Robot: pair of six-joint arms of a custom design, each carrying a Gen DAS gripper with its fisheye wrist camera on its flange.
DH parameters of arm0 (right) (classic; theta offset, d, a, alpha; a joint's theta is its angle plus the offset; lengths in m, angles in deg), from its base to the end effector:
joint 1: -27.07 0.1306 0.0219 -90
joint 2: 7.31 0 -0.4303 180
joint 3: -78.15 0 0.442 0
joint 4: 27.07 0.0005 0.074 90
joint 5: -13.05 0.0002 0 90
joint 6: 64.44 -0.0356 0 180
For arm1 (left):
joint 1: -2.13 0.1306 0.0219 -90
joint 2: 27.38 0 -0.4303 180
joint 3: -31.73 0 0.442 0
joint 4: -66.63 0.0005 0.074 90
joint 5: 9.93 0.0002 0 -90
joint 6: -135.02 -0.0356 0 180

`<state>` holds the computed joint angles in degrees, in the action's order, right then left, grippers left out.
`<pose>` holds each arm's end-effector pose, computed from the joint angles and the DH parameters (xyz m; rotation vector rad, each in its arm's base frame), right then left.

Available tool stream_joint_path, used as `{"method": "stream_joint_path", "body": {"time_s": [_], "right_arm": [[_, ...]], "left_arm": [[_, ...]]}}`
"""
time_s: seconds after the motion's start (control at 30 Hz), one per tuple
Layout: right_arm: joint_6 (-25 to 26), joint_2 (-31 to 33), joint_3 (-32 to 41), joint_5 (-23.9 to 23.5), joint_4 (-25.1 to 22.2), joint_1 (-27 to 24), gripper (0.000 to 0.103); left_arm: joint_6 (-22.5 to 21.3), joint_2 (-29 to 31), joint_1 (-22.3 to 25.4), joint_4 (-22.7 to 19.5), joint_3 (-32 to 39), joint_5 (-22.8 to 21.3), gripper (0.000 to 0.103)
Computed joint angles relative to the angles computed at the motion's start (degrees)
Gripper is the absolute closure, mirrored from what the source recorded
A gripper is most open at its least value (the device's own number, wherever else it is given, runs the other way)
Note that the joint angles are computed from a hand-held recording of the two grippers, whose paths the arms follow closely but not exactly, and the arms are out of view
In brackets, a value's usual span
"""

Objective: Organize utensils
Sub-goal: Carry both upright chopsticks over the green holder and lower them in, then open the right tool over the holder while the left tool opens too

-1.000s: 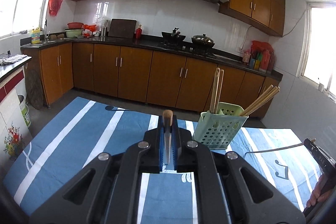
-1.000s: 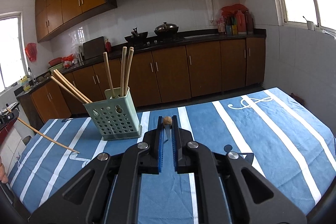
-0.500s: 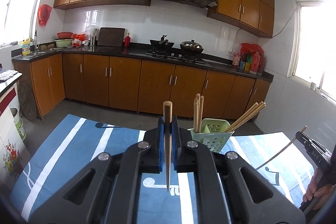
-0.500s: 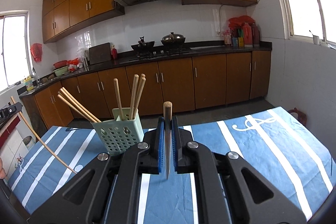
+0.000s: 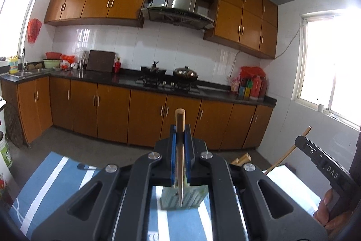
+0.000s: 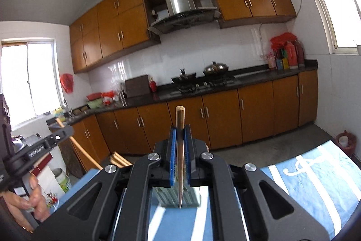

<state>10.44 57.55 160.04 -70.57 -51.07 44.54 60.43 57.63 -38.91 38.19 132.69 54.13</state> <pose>0.3545 0.1069 0.6361 0.0490 1.7019 0.3314 0.3968 -0.3254 0.6576 0.0726 1.7753 -0.3087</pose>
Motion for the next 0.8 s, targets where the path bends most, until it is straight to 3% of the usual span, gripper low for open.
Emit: {"method": "stream_joint_path", "body": {"time_s": [0.3, 0.5, 0.8], "right_arm": [[1.74, 6.14, 4.33, 1.92, 7.37, 0.52, 0.095], [1.17, 10.27, 4.86, 1.05, 6.14, -0.46, 0.095], [-0.14, 11.66, 3.24, -0.32, 5.16, -0.87, 0.095]], "left_arm": [[-0.79, 7.21, 1.03, 2.18, 7.69, -3.61, 0.095], [2.52, 10.3, 3.15, 1.17, 8.52, -0.77, 0.095], [2.61, 12.73, 4.43, 3.5, 8.46, 1.85, 0.095]]}}
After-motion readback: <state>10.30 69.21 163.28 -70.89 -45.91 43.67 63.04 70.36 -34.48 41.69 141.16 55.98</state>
